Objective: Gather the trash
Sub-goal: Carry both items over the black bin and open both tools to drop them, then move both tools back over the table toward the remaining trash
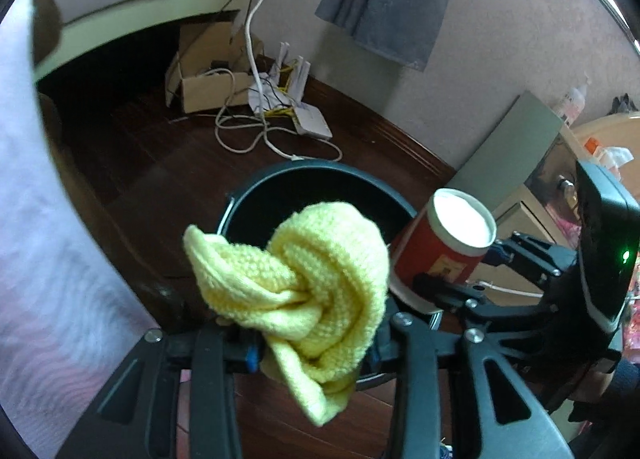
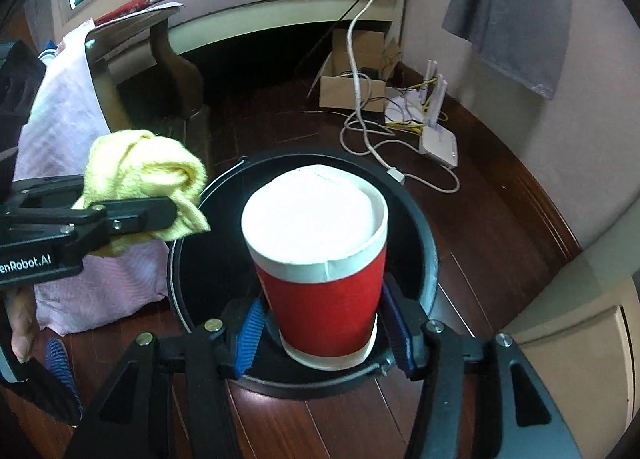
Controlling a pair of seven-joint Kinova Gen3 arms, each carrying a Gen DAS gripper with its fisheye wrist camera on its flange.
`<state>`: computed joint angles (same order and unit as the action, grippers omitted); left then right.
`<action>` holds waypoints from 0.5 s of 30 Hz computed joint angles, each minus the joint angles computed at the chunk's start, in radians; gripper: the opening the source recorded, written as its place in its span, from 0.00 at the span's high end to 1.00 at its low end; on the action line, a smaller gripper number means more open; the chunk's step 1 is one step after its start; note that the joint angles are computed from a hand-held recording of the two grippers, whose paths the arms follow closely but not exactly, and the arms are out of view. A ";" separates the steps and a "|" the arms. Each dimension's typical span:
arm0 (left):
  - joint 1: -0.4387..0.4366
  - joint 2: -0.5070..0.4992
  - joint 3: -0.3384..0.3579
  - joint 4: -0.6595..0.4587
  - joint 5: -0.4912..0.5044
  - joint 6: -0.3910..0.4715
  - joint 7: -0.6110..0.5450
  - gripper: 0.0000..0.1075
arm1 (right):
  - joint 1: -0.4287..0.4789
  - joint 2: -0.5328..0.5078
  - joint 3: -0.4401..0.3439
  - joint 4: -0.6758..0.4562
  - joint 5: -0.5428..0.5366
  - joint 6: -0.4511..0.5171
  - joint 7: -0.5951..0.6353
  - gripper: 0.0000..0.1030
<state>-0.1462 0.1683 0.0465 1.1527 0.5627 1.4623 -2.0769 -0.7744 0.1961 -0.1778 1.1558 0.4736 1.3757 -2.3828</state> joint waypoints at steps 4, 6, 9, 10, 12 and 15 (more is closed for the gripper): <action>0.003 0.008 0.006 -0.012 0.010 0.013 0.001 0.37 | 0.030 -0.011 -0.006 0.019 -0.030 -0.022 0.027 0.39; 0.006 0.000 0.001 -0.014 -0.005 0.006 0.023 0.05 | 0.005 0.008 0.012 -0.005 -0.006 0.025 0.017 0.26; 0.010 -0.041 -0.017 -0.006 -0.045 -0.025 0.085 0.05 | -0.015 0.011 0.012 -0.010 0.040 0.080 -0.026 0.10; 0.009 -0.056 -0.023 -0.005 -0.056 -0.025 0.101 0.05 | -0.016 0.011 0.013 -0.018 0.038 0.100 -0.029 0.10; 0.008 -0.088 -0.033 0.005 -0.076 -0.039 0.111 0.05 | -0.030 0.010 0.012 -0.044 0.049 0.148 -0.049 0.10; 0.008 -0.147 -0.052 0.013 -0.113 -0.047 0.104 0.05 | -0.059 0.015 0.007 -0.096 0.086 0.210 -0.078 0.07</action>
